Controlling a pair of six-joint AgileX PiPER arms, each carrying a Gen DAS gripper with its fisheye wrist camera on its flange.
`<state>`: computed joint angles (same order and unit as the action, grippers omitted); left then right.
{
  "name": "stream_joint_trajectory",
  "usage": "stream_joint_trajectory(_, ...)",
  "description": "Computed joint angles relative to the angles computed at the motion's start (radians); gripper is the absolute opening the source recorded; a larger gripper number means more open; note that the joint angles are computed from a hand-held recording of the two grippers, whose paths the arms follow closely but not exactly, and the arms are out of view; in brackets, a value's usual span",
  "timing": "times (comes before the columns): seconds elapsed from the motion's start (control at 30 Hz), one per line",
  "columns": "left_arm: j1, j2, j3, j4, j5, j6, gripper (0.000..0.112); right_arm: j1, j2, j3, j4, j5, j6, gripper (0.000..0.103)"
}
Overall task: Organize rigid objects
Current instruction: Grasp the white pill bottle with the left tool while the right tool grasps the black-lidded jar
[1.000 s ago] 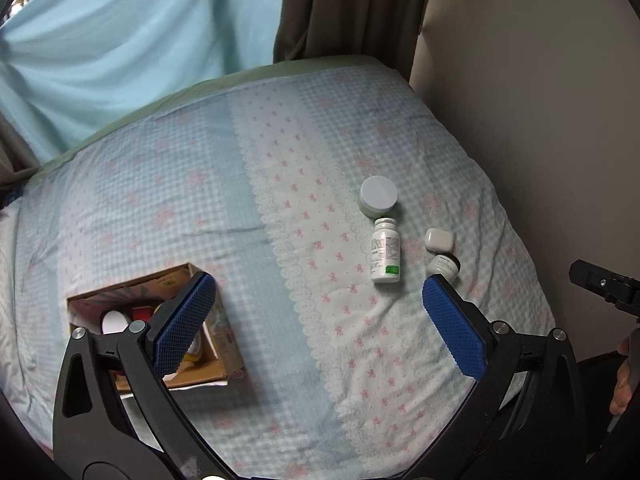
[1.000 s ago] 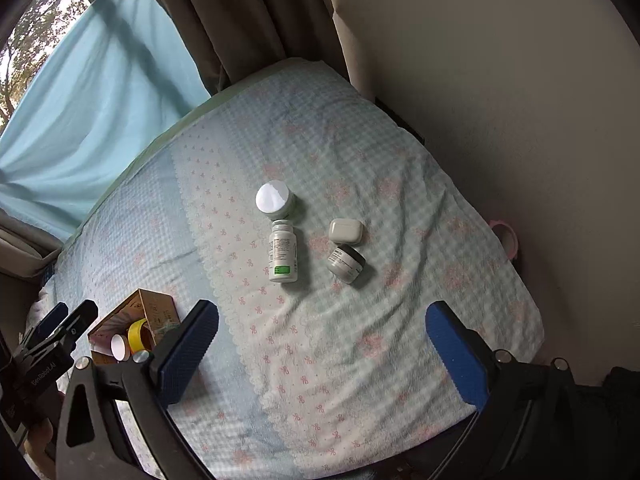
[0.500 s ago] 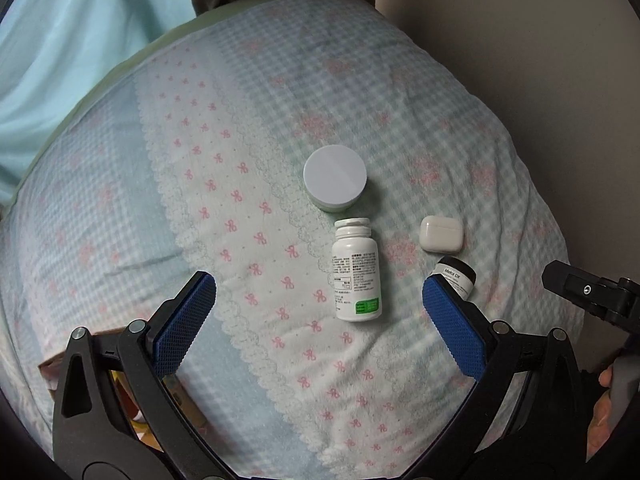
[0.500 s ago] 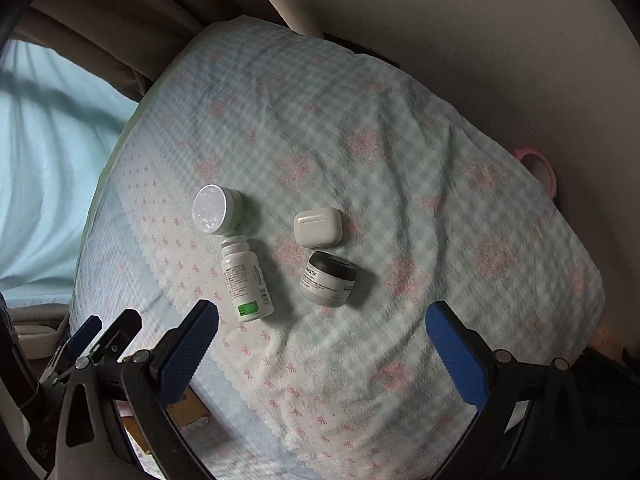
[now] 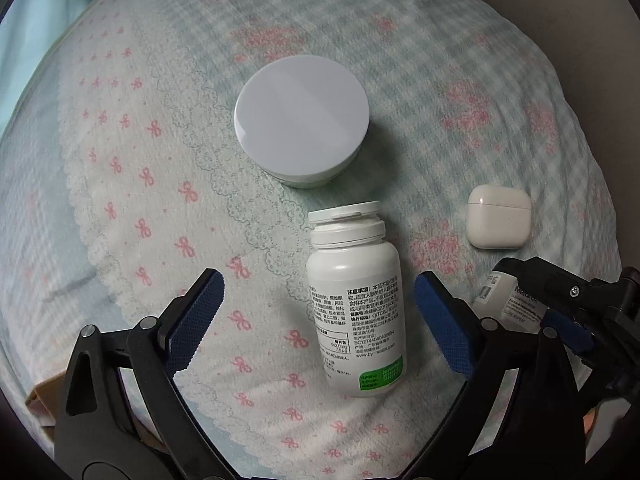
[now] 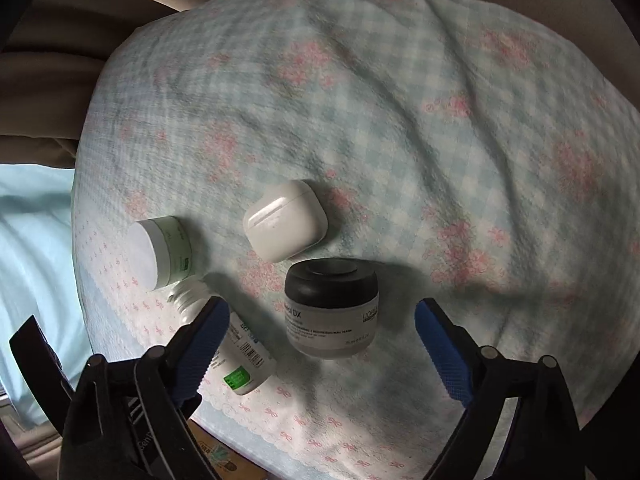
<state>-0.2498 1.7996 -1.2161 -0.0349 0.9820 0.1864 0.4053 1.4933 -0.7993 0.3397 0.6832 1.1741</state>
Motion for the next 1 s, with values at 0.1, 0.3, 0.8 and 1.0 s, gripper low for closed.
stream_joint_trajectory(0.1,-0.010,0.027,0.017,0.004,-0.032,0.000,0.086,-0.013,0.044,0.020,0.057,-0.032,-0.041,0.083)
stream_joint_trajectory(0.3,-0.020,0.062,0.017,-0.020,-0.049,0.010,0.068,-0.016,0.082,0.018,0.063,-0.025,-0.052,0.074)
stream_joint_trajectory(0.8,-0.033,0.013,0.073,-0.024,-0.081,0.039,0.050,-0.014,0.120,-0.037,0.059,-0.006,-0.079,0.052)
stream_joint_trajectory(1.0,-0.017,-0.049,0.035,-0.022,-0.003,0.030,0.049,-0.005,0.052,-0.047,0.009,0.044,-0.077,0.052)
